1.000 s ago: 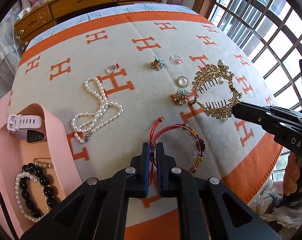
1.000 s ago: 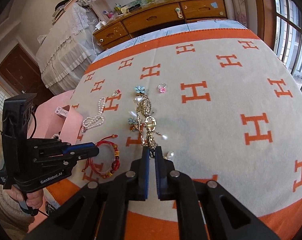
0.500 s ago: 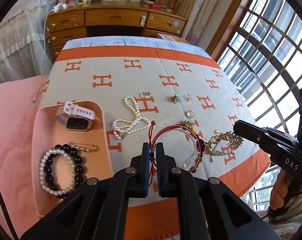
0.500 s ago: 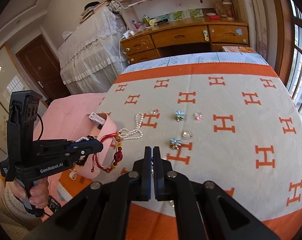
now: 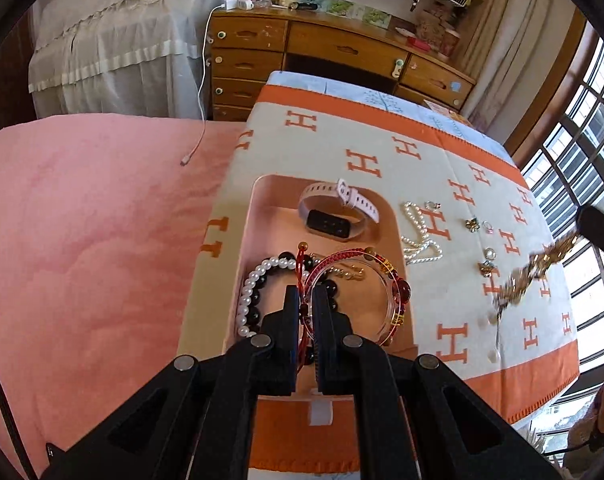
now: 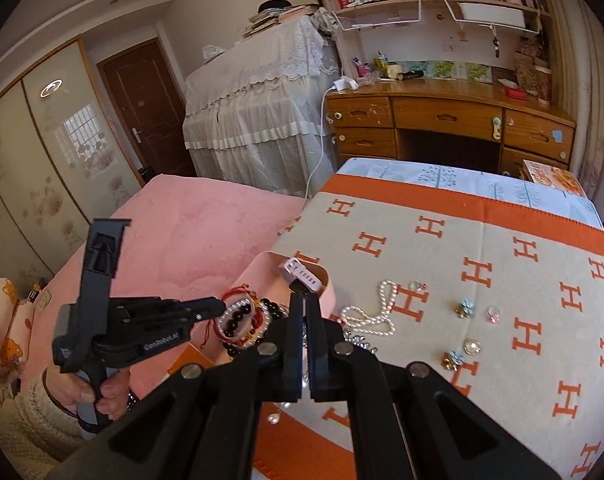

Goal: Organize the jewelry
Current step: 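Place the red bracelet into the pink box with the left tool while the right tool drops the comb there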

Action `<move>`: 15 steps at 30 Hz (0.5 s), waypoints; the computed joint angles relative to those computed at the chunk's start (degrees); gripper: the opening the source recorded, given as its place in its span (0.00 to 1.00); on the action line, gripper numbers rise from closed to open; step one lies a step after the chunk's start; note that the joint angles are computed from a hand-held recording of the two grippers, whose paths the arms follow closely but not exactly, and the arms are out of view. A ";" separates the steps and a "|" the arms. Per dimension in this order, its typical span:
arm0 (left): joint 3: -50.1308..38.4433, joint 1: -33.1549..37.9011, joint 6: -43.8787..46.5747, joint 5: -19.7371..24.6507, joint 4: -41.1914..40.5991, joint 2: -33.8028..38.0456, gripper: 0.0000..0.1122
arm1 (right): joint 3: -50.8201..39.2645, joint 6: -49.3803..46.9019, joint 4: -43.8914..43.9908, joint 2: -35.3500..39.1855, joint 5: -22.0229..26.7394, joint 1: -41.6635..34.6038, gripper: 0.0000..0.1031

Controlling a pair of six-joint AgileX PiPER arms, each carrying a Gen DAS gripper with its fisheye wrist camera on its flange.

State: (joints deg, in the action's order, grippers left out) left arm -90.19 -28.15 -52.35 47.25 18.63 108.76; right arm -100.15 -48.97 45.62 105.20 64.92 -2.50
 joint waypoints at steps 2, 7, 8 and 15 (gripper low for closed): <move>1.37 0.52 -0.21 -1.18 -0.14 0.42 0.06 | -1.19 0.55 -0.30 0.10 -0.55 2.16 0.01; 5.27 0.55 -4.88 -5.62 2.29 -0.17 0.50 | -6.22 4.15 -2.27 3.02 -0.86 6.87 0.01; 6.69 0.05 -7.21 -6.96 4.23 -0.91 0.56 | -7.48 4.99 -2.75 3.92 -0.51 7.53 0.01; 10.08 -5.19 -20.64 -3.14 18.73 -4.22 0.59 | -11.79 8.49 -6.42 8.30 1.30 12.07 0.01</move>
